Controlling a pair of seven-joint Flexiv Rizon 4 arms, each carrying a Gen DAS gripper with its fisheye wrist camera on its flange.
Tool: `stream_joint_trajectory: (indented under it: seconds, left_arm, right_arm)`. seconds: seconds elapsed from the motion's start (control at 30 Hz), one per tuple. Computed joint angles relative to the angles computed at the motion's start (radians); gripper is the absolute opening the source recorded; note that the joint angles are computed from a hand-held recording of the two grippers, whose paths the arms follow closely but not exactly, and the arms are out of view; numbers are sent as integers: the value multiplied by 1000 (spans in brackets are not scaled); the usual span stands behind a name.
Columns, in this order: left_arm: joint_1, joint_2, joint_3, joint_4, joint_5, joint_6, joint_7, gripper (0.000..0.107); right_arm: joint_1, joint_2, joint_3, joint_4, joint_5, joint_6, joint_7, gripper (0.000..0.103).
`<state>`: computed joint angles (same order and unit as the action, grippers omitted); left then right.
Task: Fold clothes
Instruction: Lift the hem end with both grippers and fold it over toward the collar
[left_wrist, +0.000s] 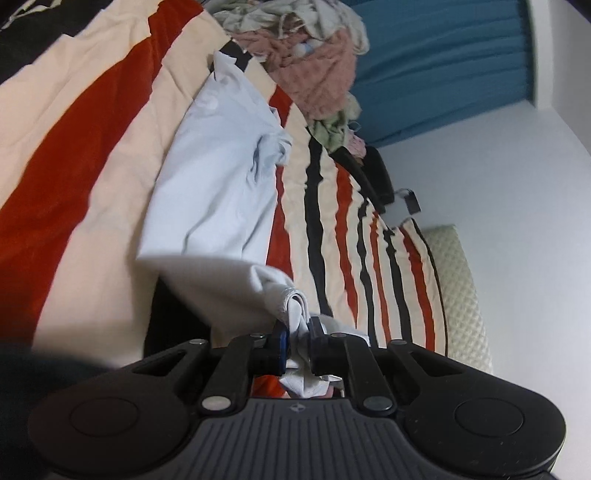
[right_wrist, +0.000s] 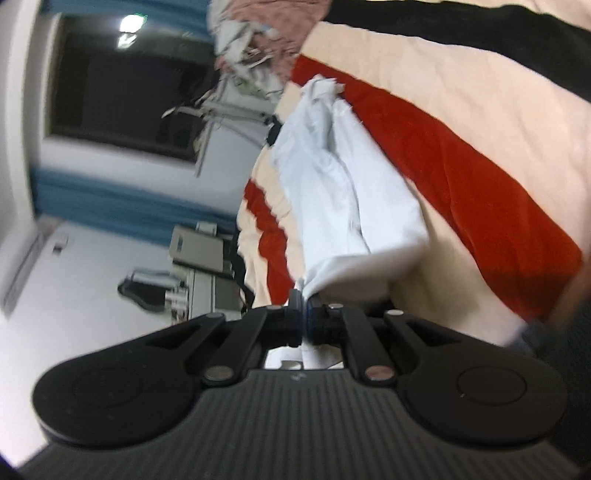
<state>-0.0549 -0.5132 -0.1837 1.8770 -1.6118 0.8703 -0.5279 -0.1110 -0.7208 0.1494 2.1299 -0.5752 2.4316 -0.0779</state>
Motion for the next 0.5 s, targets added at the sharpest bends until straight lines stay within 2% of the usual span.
stream_joint_trajectory:
  seconds: [0.13, 0.3, 0.43, 0.5]
  left_arm:
    - [-19, -134, -30, -211, 73, 112, -48, 12]
    - [-48, -338, -70, -502, 225, 285, -109, 12]
    - [-82, -534, -56, -772, 411, 354, -205, 12]
    - [-91, -631, -56, -905, 479, 377, -244, 12]
  right_arm:
    - [5, -64, -17, -187, -14, -130, 45, 6]
    - [-7, -208, 4, -481, -52, -306, 64, 6]
    - [-59, -360, 91, -723, -130, -442, 49, 6]
    - [-60, -420, 102, -820, -145, -480, 9, 6]
